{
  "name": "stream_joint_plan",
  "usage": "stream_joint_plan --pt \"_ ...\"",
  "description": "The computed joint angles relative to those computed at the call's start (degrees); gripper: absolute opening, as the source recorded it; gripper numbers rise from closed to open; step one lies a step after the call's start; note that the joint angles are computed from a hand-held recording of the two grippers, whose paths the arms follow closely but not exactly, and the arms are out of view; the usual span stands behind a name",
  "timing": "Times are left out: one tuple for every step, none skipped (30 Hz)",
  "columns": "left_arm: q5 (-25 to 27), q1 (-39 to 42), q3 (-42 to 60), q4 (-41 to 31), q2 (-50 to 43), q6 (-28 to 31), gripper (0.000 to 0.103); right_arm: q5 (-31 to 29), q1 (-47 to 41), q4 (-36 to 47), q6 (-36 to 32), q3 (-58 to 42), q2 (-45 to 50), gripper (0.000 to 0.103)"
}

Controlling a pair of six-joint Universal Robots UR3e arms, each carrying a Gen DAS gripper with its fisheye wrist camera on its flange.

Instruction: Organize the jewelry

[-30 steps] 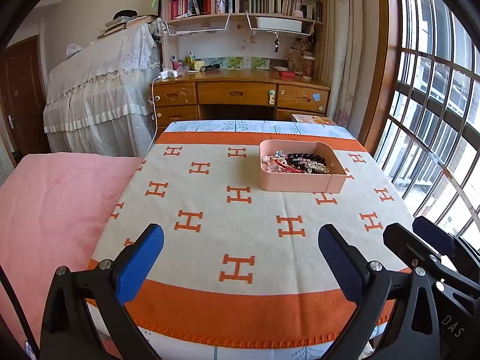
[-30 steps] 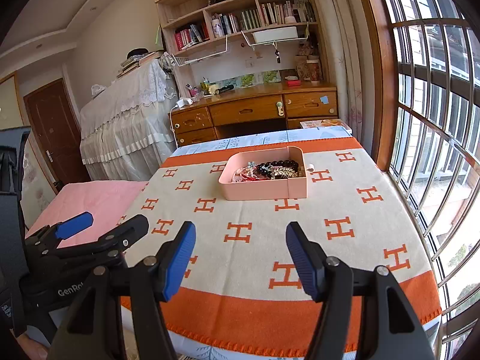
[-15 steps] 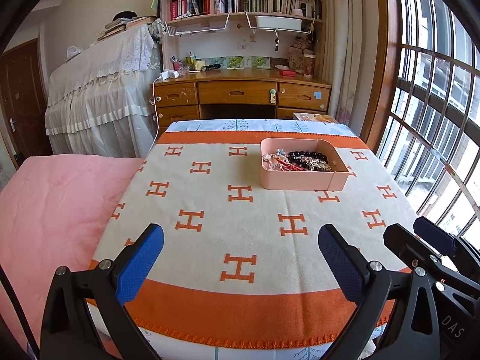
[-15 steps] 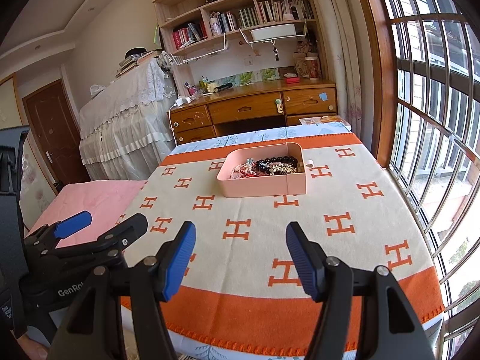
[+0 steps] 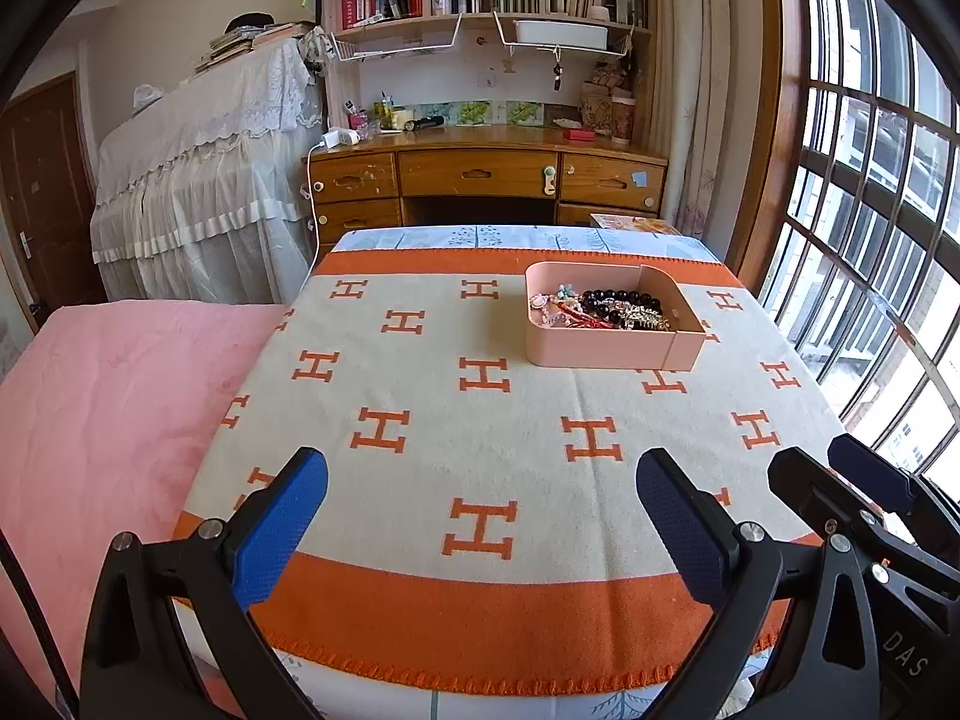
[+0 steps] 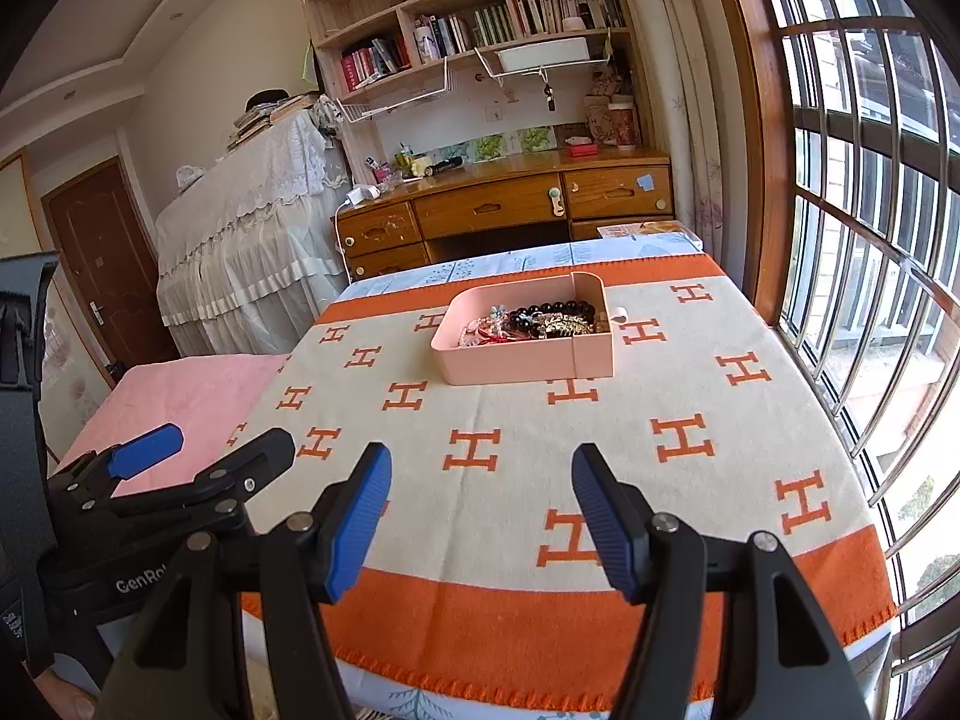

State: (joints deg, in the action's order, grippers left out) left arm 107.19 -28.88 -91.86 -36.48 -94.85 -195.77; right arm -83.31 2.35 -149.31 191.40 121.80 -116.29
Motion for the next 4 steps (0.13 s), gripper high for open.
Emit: stream_joint_plan --pt "0.27 -0.01 -0.25 -0.07 0.08 -0.05 0.102 -0.46 0.53 -0.52 0.35 -0.05 0.79 0.063" --pt "0.44 0.04 -0.28 -0.16 0.03 -0.07 0.102 -0.8 0.93 -0.73 0.59 -0.28 1.49 0.063" --pt "0.48 0.16 -0.51 -0.05 0.11 -0.03 0.102 -1.05 1.25 -0.88 0.79 -0.49 2.09 0.063" --pt "0.46 0.33 -0.82 0.14 0.18 0.02 0.102 -1.53 1.78 -1.09 1.11 -0.71 2.7 0.063"
